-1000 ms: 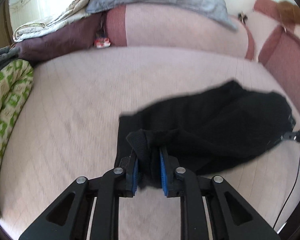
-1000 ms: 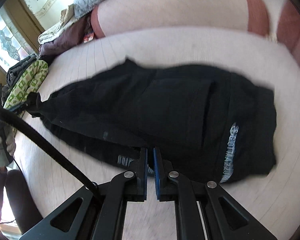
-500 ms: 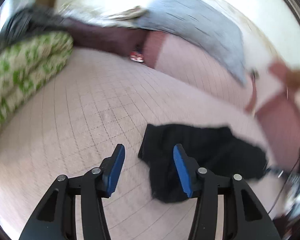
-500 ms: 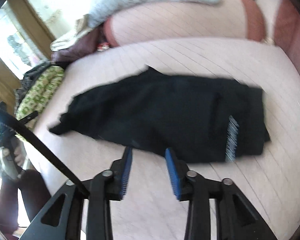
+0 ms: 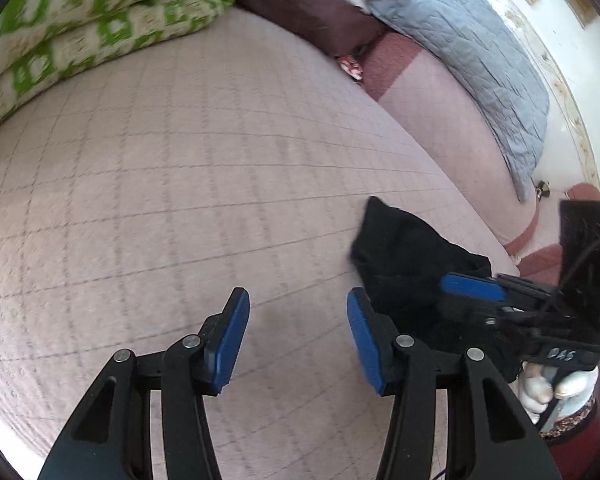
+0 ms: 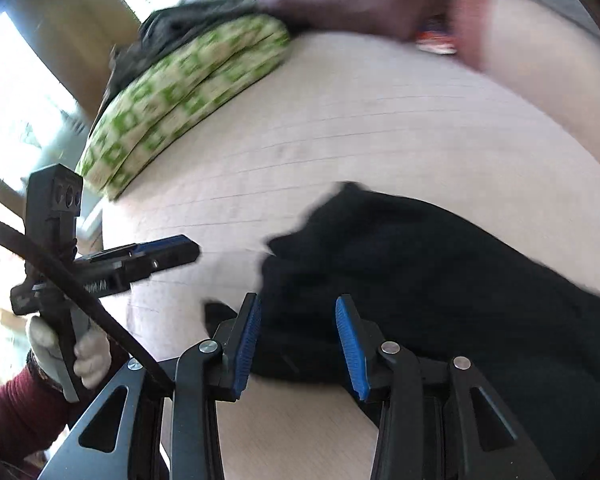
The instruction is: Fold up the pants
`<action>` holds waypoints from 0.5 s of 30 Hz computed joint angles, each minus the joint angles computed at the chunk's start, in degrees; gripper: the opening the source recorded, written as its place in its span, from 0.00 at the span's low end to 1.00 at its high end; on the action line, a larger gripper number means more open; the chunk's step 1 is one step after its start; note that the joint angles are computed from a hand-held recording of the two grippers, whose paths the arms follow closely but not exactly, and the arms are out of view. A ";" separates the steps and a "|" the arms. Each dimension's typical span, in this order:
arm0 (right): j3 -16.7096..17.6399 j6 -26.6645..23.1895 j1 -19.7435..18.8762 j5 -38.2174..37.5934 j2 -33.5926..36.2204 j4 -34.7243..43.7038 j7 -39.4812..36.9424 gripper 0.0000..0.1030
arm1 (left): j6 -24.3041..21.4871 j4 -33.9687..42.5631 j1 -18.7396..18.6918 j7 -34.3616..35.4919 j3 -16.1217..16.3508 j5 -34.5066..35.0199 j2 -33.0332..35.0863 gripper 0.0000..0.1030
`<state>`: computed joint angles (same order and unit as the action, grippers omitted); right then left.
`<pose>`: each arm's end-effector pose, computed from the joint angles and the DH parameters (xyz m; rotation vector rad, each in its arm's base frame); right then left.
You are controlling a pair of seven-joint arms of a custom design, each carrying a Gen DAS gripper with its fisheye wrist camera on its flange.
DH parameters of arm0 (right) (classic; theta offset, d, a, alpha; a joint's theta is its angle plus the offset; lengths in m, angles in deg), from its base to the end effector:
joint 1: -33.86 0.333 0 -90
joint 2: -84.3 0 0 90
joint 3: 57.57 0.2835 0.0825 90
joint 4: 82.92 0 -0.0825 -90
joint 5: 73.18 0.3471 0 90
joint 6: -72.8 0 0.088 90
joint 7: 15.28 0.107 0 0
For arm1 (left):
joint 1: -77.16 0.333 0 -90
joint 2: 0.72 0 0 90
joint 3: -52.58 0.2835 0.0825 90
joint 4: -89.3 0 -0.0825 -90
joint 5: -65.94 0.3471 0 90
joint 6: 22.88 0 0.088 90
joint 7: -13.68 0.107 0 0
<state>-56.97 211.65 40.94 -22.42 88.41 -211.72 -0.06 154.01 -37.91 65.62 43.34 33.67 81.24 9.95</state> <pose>0.5076 0.0717 0.3378 -2.3335 0.9716 0.0359 0.4752 -0.2984 0.3712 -2.3336 1.7440 -1.0505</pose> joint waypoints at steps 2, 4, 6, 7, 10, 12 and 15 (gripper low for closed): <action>1.56 2.85 2.06 -2.28 2.35 1.06 1.50 0.42 | 0.75 -0.84 0.50 -0.47 -0.05 -0.68 -0.34 0.48; 2.19 6.81 3.36 -4.27 3.29 0.41 2.17 0.37 | 1.44 -0.93 -1.24 -3.44 2.10 1.30 -0.65 0.48; 2.15 9.81 4.30 -7.68 3.59 -0.76 4.20 0.01 | 2.10 -0.54 -3.64 -7.79 4.97 4.78 -0.82 0.48; 2.32 10.49 4.21 -6.92 3.15 -1.29 3.98 0.01 | 2.49 -0.07 -5.13 -10.53 6.79 7.10 -0.78 0.48; 2.49 10.74 3.42 -1.50 0.18 -2.55 0.76 0.01 | 3.72 1.54 -7.93 -17.79 10.61 13.36 -0.33 0.48; 2.30 11.43 3.44 1.30 -1.46 -2.34 0.15 0.01 | 4.76 3.00 -8.29 -20.60 11.39 15.70 0.57 0.48; 2.37 14.26 4.20 2.50 -1.49 -0.71 0.01 0.03 | 5.42 4.44 -6.88 -21.59 10.11 16.50 1.63 0.48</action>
